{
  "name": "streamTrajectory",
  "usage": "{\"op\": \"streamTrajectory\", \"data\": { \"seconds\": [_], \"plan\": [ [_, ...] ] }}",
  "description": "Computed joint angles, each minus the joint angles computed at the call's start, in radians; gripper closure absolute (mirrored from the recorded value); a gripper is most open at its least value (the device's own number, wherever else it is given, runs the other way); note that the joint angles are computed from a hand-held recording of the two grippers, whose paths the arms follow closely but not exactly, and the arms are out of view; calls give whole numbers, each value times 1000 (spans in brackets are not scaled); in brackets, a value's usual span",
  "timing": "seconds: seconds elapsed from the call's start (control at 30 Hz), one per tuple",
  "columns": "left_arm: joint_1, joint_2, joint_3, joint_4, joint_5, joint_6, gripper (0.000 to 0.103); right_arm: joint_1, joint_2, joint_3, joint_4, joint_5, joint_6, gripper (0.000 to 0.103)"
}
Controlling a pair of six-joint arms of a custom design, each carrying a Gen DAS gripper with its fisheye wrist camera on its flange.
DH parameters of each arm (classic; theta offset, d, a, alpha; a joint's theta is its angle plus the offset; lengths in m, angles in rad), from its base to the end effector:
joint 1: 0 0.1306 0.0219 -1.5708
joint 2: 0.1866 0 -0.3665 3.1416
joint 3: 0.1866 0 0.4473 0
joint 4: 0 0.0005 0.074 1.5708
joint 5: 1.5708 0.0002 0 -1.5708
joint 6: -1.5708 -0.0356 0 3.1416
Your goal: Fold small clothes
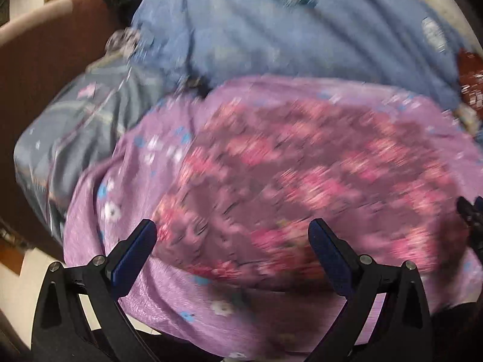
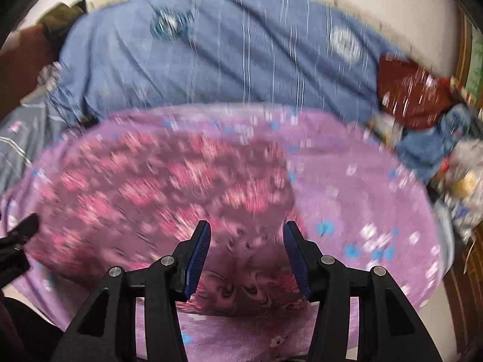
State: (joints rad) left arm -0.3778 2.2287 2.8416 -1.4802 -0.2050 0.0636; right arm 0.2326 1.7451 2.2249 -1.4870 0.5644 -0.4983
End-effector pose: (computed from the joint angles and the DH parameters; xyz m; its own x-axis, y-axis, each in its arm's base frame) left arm 0.6829 -0.2638 0.5482 -0.7225 0.2198 -0.6554 0.1932 0.9745 0.1138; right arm 0.5918 0.1201 0.5919 -0.6827 0.2533 -0.6854 0.4663 0.8732 -0.1419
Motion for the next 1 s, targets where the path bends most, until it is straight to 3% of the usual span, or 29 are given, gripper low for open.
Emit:
{"op": "streamTrajectory", "data": {
  "seconds": [0.07, 0.17, 0.2, 0.27, 0.33, 0.4, 0.6, 1.0],
  "plan": [
    [12, -58, -150, 70, -14, 6, 2, -27, -34, -112, 59, -35, -20, 51],
    [23, 20, -78, -13, -38, -4, 2, -57, -21, -167, 37, -84, -35, 52],
    [27, 3, -107, -5, -24, 2, 2, -53, -29, -171, 50, -70, -42, 51],
    [24, -63, -197, 59, -21, 14, 2, -39, -47, -181, 87, -37, -7, 51],
    [13, -116, -252, 121, -13, -22, 2, -16, -69, -201, 123, 26, 27, 51],
    [0, -162, -296, 183, -18, -53, 2, 1, -90, -208, 155, 21, 47, 51],
    [-22, -260, -360, 281, 35, -70, 2, 59, -77, -120, 186, 122, 174, 50],
    [-12, -267, -314, 273, 47, -43, 2, 118, -50, 24, 180, 212, 231, 49]
  ]
}}
